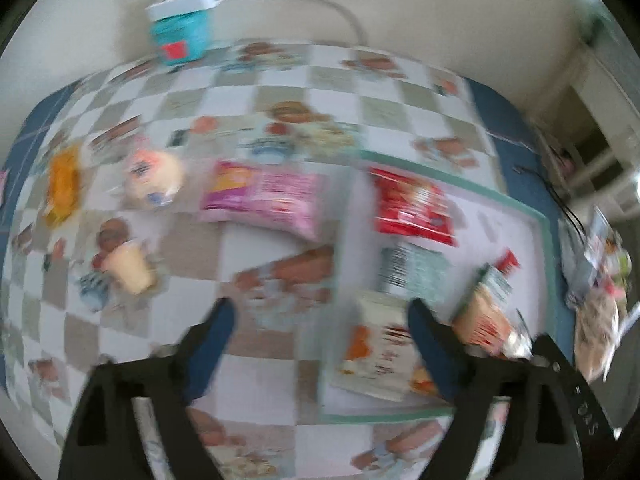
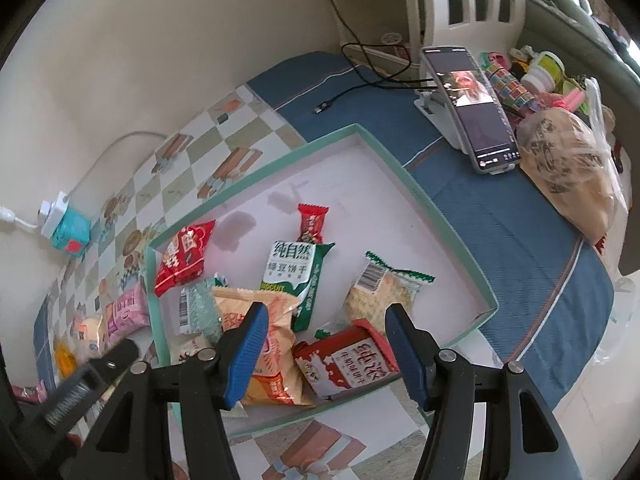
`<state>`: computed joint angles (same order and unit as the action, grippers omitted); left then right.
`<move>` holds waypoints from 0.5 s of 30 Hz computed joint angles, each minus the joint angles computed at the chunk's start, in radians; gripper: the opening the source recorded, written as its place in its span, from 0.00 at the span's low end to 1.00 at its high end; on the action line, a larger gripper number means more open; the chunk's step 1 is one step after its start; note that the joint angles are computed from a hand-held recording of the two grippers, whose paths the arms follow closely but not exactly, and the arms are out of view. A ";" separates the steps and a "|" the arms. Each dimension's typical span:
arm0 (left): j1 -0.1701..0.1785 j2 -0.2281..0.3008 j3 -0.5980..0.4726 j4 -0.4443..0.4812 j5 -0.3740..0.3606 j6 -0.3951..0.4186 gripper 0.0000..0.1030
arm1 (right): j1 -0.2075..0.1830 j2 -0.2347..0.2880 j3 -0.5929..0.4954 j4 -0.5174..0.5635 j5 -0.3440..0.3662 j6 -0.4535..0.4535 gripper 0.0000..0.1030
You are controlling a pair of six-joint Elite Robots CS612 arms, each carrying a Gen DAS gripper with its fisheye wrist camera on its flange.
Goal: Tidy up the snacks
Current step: 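Move both open tools back to the snack pile beside the tray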
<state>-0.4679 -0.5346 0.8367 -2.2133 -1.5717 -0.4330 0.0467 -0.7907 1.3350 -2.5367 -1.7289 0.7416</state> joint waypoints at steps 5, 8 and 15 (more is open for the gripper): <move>0.030 -0.011 0.020 0.028 0.067 -0.123 0.89 | 0.012 0.019 -0.035 0.031 0.012 -0.048 0.63; 0.049 -0.023 0.045 0.032 0.098 -0.199 0.90 | 0.020 0.030 -0.054 0.055 0.008 -0.064 0.63; 0.085 -0.051 0.097 0.004 0.137 -0.314 0.91 | 0.045 0.055 -0.102 0.076 0.005 -0.104 0.70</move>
<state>-0.3829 -0.5857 0.9340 -2.2089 -1.4343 -0.7470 0.0915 -0.7356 1.2333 -2.4604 -1.7244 0.6374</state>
